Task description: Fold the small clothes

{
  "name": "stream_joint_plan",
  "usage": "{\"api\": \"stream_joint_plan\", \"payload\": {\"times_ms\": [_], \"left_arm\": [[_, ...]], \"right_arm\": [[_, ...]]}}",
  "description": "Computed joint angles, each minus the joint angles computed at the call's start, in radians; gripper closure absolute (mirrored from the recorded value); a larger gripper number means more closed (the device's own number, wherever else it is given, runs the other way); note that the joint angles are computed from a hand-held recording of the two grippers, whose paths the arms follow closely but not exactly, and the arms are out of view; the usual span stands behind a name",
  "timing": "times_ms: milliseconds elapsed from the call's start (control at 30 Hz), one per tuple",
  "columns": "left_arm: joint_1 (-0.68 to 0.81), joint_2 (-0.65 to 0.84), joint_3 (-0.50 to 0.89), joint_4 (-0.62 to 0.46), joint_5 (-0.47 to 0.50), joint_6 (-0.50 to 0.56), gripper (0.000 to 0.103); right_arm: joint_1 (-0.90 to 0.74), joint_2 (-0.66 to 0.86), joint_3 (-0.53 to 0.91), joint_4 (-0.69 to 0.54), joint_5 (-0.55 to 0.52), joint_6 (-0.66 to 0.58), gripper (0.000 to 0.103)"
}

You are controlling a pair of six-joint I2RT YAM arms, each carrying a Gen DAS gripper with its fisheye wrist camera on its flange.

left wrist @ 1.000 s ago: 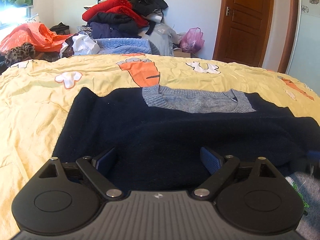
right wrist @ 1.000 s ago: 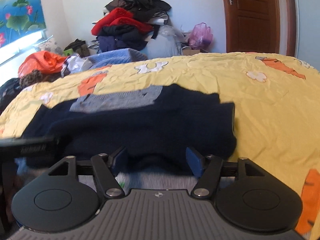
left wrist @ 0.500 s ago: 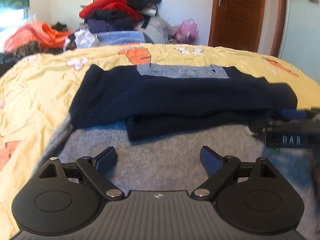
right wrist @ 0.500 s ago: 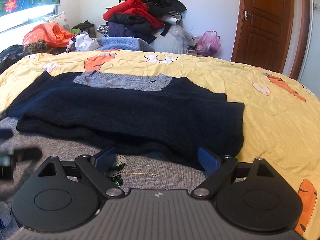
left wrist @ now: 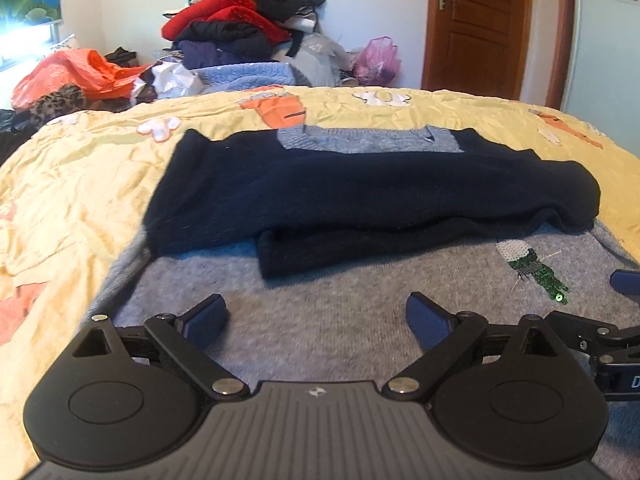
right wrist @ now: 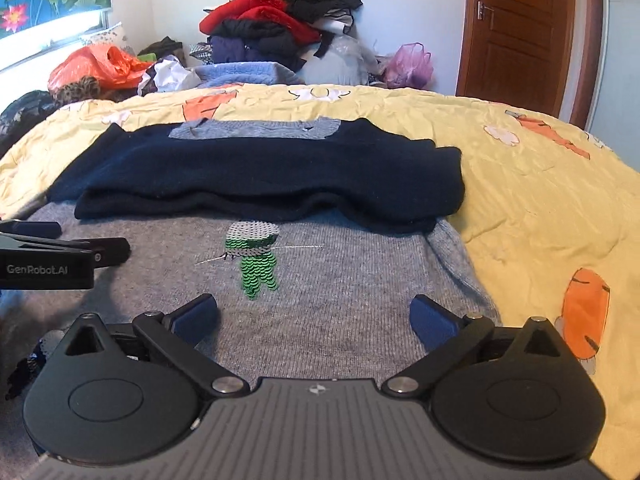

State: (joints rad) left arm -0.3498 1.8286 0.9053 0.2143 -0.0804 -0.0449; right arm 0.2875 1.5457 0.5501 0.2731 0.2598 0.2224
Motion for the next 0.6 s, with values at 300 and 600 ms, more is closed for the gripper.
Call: {"api": "stream_joint_plan", "payload": {"times_ms": [300,600], "left_arm": [[-0.004,-0.049,-0.108,0.077,-0.039,-0.028,0.0],[-0.006,-0.053,-0.115,0.08,-0.038,-0.032,0.0]], "right_arm": [[-0.001,0.001,-0.004,0.007,-0.002,0.0,0.0],[-0.006,-0.006,-0.014,0.017,-0.013,0.003,0.0]]}}
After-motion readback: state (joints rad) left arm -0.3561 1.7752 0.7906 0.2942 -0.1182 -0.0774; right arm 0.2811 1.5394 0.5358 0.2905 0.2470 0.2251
